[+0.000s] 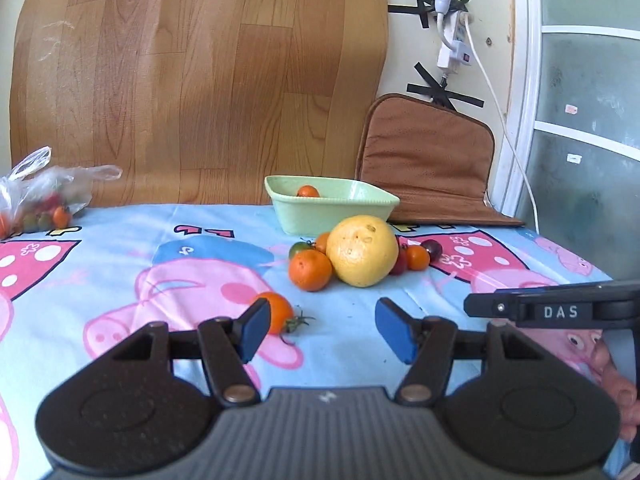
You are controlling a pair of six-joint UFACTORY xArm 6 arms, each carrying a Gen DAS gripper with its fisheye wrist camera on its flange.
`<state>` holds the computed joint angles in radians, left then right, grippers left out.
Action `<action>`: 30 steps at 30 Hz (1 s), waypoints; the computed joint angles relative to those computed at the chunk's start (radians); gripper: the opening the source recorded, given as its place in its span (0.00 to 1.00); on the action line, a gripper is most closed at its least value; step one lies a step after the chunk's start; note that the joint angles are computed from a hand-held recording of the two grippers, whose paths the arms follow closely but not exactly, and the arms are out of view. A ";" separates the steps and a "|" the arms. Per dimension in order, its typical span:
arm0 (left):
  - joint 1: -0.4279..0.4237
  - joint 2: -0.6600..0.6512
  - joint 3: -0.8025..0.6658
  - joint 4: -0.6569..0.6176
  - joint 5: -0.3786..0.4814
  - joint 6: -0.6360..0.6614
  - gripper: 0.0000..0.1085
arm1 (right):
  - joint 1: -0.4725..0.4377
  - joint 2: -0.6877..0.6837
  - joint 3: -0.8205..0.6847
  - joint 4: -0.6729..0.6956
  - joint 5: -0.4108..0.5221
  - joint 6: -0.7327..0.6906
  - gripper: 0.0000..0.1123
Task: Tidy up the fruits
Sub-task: 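Move both grippers back toward the remaining cherry tomatoes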
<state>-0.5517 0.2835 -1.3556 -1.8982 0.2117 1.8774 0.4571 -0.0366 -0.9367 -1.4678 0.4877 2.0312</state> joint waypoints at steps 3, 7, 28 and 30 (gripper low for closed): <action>0.013 -0.015 0.019 -0.069 0.038 0.076 0.55 | 0.016 0.018 -0.014 0.037 0.006 -0.032 0.39; 0.016 -0.025 0.033 -0.109 0.057 0.124 0.55 | 0.032 0.045 -0.042 0.066 0.010 -0.078 0.39; 0.003 0.001 0.011 0.049 0.023 -0.041 0.58 | 0.035 0.086 -0.086 0.077 0.020 -0.128 0.39; -0.007 0.013 0.001 0.106 0.004 -0.084 0.58 | 0.027 0.075 -0.072 0.071 0.016 -0.107 0.39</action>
